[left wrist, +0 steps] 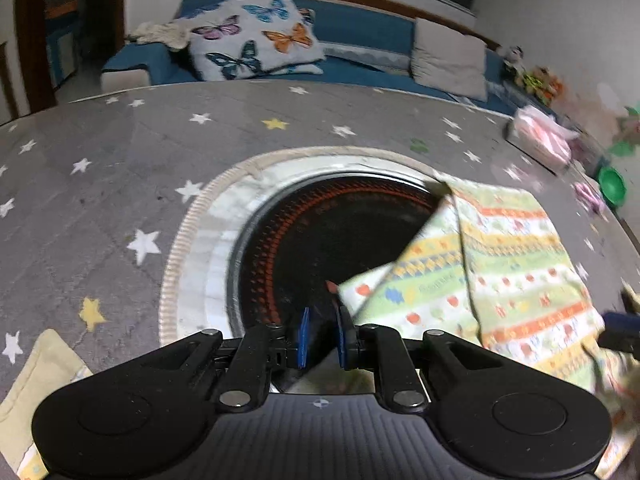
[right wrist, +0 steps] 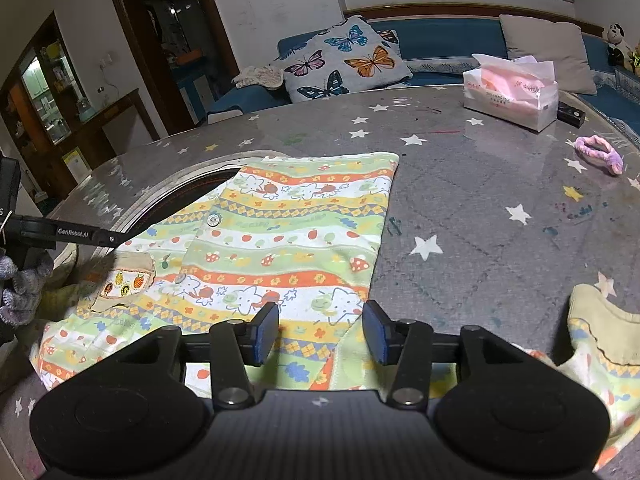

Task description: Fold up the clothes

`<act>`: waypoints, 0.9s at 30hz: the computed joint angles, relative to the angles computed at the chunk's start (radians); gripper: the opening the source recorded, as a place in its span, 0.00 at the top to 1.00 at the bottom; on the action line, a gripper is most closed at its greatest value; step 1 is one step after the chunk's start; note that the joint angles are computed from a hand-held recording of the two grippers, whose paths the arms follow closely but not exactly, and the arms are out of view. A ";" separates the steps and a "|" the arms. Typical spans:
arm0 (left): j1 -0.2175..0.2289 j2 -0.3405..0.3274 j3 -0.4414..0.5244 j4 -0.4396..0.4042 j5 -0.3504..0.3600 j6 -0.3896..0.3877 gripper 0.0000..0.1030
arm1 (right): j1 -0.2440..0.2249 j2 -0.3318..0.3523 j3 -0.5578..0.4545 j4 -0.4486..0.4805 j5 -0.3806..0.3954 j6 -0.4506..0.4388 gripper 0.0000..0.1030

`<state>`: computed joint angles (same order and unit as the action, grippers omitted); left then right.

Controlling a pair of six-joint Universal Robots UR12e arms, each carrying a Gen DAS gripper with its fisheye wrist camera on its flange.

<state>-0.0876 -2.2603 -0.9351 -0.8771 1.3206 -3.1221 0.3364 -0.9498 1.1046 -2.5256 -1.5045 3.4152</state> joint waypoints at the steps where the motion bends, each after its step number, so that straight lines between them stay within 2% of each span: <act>1: 0.002 0.002 -0.003 -0.005 -0.020 0.002 0.87 | 0.000 0.000 0.000 0.000 0.000 0.000 0.54; 8: 0.011 0.025 -0.043 0.021 -0.108 0.005 0.87 | 0.001 0.002 -0.001 0.001 -0.002 0.002 0.52; 14: 0.006 0.004 -0.020 0.042 -0.099 -0.017 0.82 | 0.002 0.005 -0.006 0.003 -0.003 0.002 0.50; 17: -0.007 -0.007 -0.006 0.049 -0.047 0.009 0.72 | 0.001 0.005 -0.005 0.002 -0.001 0.004 0.50; 19: -0.013 -0.013 -0.002 0.057 -0.029 0.026 0.72 | 0.001 0.005 -0.003 0.000 -0.001 0.005 0.50; 21: -0.015 -0.016 -0.003 0.069 -0.026 0.038 0.76 | 0.001 0.004 -0.001 -0.003 -0.001 0.006 0.50; 22: -0.015 -0.018 0.000 0.068 -0.030 0.041 0.81 | 0.001 0.004 -0.001 -0.004 -0.001 0.006 0.50; 23: -0.014 -0.020 0.003 0.065 -0.040 0.043 0.90 | 0.001 0.004 -0.001 -0.004 -0.002 0.005 0.50; 24: -0.014 -0.021 0.003 0.068 -0.045 0.043 0.92 | 0.001 0.004 0.000 -0.004 -0.004 0.004 0.50; 27: -0.021 -0.020 -0.007 0.140 0.005 0.074 0.93 | 0.003 0.004 -0.001 -0.004 -0.012 -0.004 0.50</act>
<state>-0.1081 -2.2798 -0.9417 -0.7368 1.3254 -3.0478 0.3392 -0.9455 1.1038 -2.5291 -1.5169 3.4113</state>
